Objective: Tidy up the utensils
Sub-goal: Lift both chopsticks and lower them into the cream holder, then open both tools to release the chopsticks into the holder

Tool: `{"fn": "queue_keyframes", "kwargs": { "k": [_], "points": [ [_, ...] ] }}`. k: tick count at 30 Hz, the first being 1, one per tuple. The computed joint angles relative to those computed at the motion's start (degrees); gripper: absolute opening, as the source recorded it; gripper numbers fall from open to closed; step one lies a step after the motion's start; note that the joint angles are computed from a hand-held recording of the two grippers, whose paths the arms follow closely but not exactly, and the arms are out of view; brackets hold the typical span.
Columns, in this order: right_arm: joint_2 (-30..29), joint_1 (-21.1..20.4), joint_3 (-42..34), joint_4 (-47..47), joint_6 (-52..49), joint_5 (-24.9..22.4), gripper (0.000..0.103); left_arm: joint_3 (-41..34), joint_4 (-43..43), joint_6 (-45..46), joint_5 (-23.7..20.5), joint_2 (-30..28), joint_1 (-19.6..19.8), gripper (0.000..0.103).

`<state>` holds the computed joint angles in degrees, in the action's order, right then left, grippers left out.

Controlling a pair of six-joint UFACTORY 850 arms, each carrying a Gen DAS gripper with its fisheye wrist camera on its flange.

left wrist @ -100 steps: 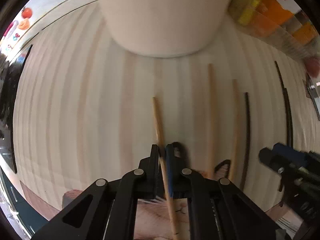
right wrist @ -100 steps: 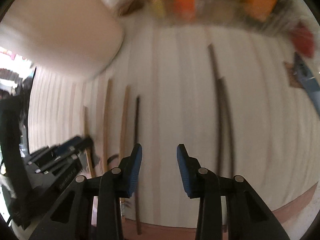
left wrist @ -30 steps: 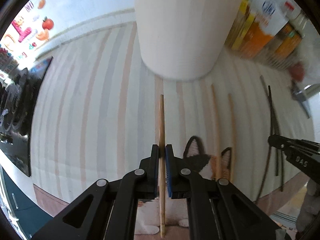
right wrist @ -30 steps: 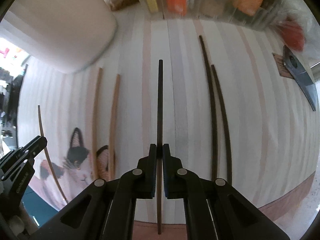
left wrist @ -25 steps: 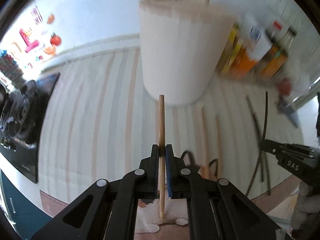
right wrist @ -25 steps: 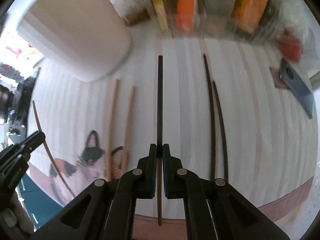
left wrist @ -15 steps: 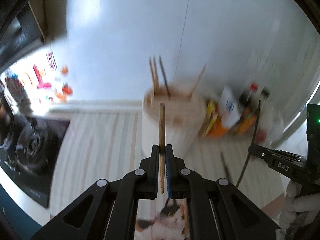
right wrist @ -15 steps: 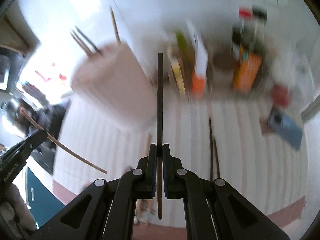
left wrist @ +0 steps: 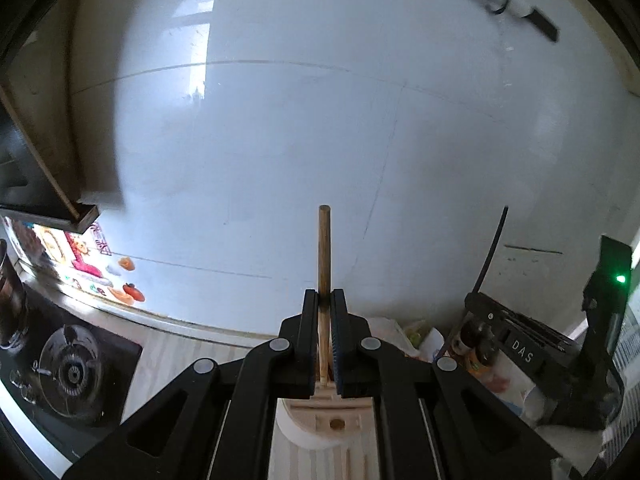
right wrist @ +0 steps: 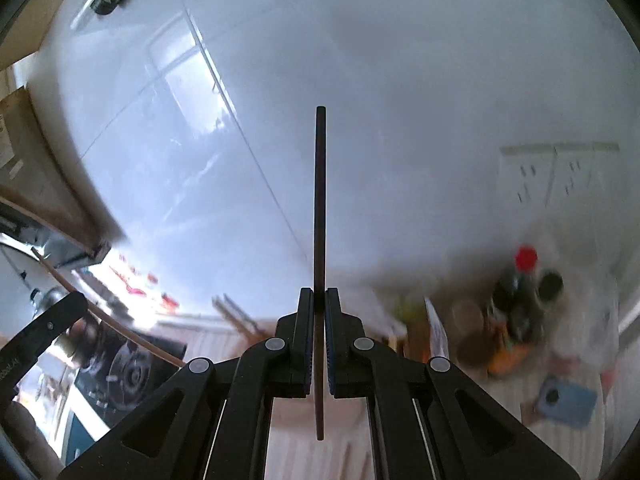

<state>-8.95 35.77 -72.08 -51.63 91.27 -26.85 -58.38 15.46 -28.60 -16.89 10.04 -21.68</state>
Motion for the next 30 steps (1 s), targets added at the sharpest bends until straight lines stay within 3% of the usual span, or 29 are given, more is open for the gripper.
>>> {"fn": "queue_keyframes", "kwargs": {
  "k": [8,16,24,26,28,30],
  "points": [
    [-8.6,-1.0,-7.8,-6.7,3.4,0.5,0.005,-4.3,-5.4,6.5,-1.4,-8.0,1.0,0.003],
    [-14.0,-1.0,-10.6,-5.7,0.8,1.9,0.005,-4.9,-12.5,13.1,-3.2,-12.1,3.0,0.004],
    [-14.9,-1.4,-10.4,0.2,-5.3,2.7,0.005,-5.3,-18.3,17.7,-4.4,-13.4,3.9,0.004],
    [-15.2,-1.9,-10.9,6.2,-11.4,3.6,0.006,-5.7,-18.8,17.3,-5.2,-13.3,4.1,0.006],
    [-14.7,-2.5,-10.3,11.5,-15.7,4.9,0.006,-5.7,-15.7,14.3,-5.4,-12.4,3.6,0.009],
    [-13.6,-3.0,-9.3,15.3,-18.3,6.2,0.007,-5.4,-7.3,6.3,-5.3,-10.9,2.4,0.012]
  ]
}}
